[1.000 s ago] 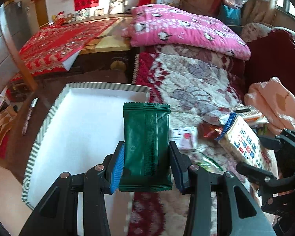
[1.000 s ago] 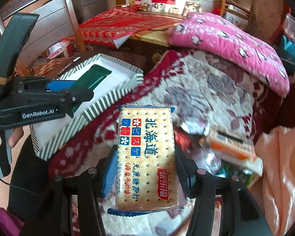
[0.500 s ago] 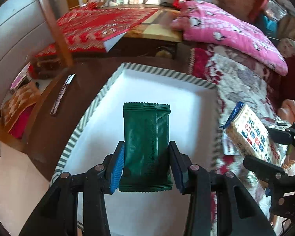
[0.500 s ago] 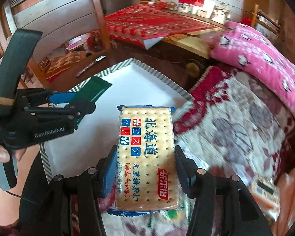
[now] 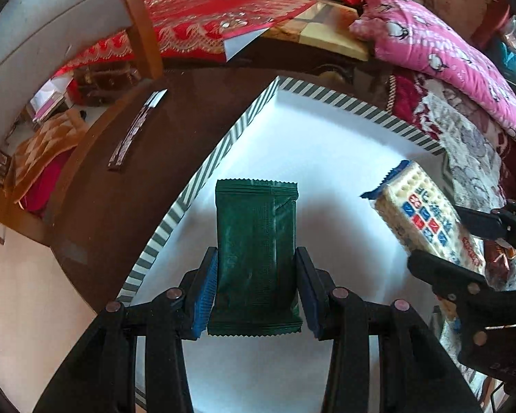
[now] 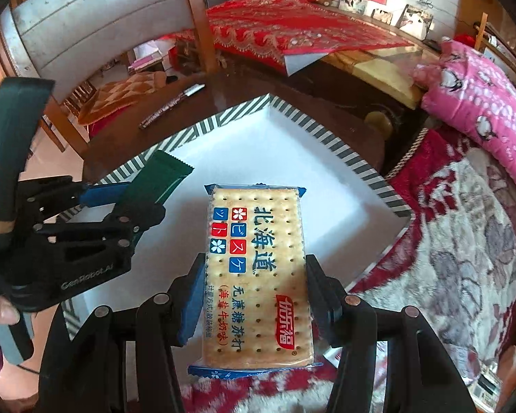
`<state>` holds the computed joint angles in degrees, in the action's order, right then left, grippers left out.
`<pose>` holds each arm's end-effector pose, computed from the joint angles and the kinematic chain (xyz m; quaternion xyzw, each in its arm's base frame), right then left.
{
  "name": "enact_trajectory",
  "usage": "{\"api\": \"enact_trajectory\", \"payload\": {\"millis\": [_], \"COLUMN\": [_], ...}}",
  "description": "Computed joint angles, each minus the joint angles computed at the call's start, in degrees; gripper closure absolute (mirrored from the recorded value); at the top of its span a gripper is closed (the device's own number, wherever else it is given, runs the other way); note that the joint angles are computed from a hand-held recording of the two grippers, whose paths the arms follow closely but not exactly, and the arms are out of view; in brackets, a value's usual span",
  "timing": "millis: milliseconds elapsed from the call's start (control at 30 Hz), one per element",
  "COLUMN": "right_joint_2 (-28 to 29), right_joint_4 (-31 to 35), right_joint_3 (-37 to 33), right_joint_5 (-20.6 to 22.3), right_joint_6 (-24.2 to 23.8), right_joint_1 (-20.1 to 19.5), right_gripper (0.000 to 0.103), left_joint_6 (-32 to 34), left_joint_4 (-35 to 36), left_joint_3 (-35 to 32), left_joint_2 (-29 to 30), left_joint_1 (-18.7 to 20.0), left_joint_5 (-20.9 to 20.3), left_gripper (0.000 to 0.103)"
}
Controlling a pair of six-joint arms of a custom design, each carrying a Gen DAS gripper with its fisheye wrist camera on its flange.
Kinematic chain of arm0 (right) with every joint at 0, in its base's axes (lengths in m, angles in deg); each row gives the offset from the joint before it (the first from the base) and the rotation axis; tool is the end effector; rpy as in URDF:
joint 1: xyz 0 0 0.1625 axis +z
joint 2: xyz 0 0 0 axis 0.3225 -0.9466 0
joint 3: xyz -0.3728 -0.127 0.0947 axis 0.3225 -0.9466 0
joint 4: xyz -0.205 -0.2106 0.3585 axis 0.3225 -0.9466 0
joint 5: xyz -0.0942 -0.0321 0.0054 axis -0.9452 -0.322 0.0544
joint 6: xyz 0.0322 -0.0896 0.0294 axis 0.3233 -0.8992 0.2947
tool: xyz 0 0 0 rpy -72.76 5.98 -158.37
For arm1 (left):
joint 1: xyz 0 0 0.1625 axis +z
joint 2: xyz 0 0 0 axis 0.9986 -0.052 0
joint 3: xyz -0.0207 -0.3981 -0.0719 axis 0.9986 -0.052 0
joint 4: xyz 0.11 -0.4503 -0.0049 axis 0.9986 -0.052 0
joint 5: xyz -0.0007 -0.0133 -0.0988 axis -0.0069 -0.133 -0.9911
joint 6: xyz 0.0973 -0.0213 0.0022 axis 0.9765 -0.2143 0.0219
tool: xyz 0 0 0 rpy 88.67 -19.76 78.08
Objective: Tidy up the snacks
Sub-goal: 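Carry both snacks over the white tray and open both grippers, then move both tools back over the remaining snacks on the blanket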
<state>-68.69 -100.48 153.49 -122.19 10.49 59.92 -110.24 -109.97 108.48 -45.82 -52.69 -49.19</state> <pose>-0.0042 -0.5712 0.2764 0.4610 -0.8630 0.0389 0.2033 -0.3556 -0.4970 -0.1077 -0.0790 0.8691 -0.2828 0.3981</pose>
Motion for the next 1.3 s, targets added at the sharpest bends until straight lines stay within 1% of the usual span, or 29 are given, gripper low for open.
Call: {"api": "enact_trajectory", "payload": {"millis": [333, 467, 567, 700, 767, 900, 1000, 1133, 1200, 1300], "right_joint_2": [4.24, 4.42, 4.2, 2.92, 1.95, -0.51, -2.65, -5.12, -6.7, -8.53], "right_joint_4": [-1.8, -2.65, -1.0, 1.25, 2.34, 3.99, 4.6, 4.19, 4.06, 3.95], "right_joint_3": [-0.17, 0.44, 0.24, 0.5, 0.76, 1.34, 1.96, 2.89, 3.24, 3.35], "right_joint_5": [-2.31, -2.77, -2.48, -1.5, -0.57, 1.08, 2.2, 3.08, 3.75, 4.72], "right_joint_6": [1.25, 0.97, 1.6, 2.49, 2.46, 2.51, 2.1, 0.55, -0.27, -0.68], "right_joint_1": [0.77, 0.71, 0.7, 0.46, 0.27, -0.03, -0.46, -1.09, -1.82, -2.93], "right_gripper": [0.045, 0.045, 0.043, 0.041, 0.041, 0.041, 0.041, 0.041, 0.041, 0.041], "left_joint_6": [-1.74, -2.61, -3.21, -4.16, -5.04, -5.96, -6.79, -6.18, -5.1, -2.95], "left_joint_4": [0.65, 0.69, 1.02, 0.17, 0.57, -1.04, -0.55, -0.83, -1.96, -3.52], "left_joint_3": [0.73, 0.89, 0.83, 1.5, 1.7, 2.66, 2.52, 1.72, 1.08, 0.05], "left_joint_2": [-0.04, 0.11, 0.32, -0.06, -0.26, -1.0, -1.09, -0.77, -0.22, 0.73], "left_joint_1": [1.29, 1.58, 1.58, 1.55, 1.37, 0.67, -0.11, -1.2, -1.91, -2.73], "left_joint_5": [-1.38, -2.13, -2.31, -2.37, -2.55, -2.44, -1.88, -1.36, -0.93, -0.53], "left_gripper": [0.06, 0.06, 0.059, 0.053, 0.042, 0.033, 0.028, 0.026, 0.023, 0.022]}}
